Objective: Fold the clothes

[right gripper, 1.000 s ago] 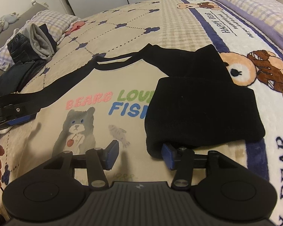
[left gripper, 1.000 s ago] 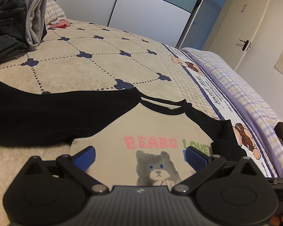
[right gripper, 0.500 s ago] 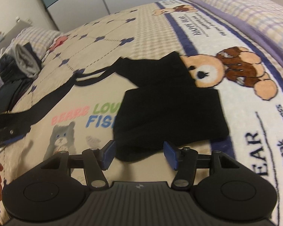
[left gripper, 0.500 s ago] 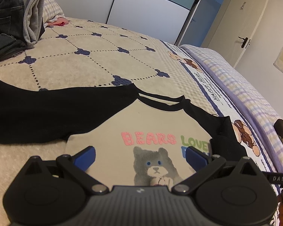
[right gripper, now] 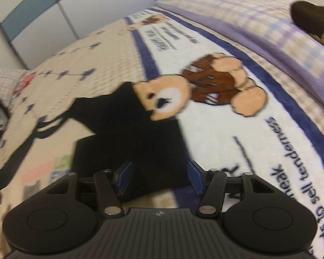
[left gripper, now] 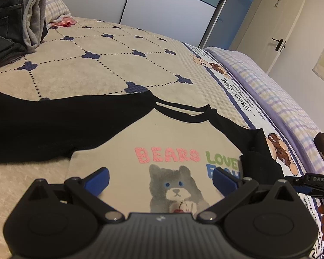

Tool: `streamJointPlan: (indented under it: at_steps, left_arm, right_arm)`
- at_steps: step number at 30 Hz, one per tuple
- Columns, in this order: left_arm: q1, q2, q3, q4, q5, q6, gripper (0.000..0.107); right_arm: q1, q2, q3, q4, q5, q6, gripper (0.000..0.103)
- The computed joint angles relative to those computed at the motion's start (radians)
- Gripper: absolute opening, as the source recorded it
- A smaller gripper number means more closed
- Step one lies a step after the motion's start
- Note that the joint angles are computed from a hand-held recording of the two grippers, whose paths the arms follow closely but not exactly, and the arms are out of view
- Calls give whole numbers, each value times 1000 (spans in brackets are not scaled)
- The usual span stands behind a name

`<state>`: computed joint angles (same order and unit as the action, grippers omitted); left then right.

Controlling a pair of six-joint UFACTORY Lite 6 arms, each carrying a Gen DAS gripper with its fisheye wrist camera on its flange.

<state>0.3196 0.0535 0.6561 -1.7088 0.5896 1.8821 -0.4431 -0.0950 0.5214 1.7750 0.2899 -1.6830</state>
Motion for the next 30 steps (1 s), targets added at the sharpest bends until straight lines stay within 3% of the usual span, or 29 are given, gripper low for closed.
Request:
streamJointPlan:
  at_steps: [4, 8, 13, 20, 30]
  left_arm:
    - [1, -1, 1, 7, 4, -4, 102]
    - [9, -2, 5, 27, 20, -16, 102]
    - [53, 37, 39, 118, 116, -104, 99]
    - [124, 150, 101, 248, 358, -273, 96]
    - [154, 262, 144, 284, 534, -383, 94]
  right_arm:
    - [2, 71, 21, 131, -1, -141, 54]
    - [31, 61, 1, 352, -4, -367, 19]
    - [67, -76, -72, 483, 49, -508, 16]
    - [171, -256, -157, 263, 161, -426, 15]
    - [468, -251, -177, 350, 126, -562, 15]
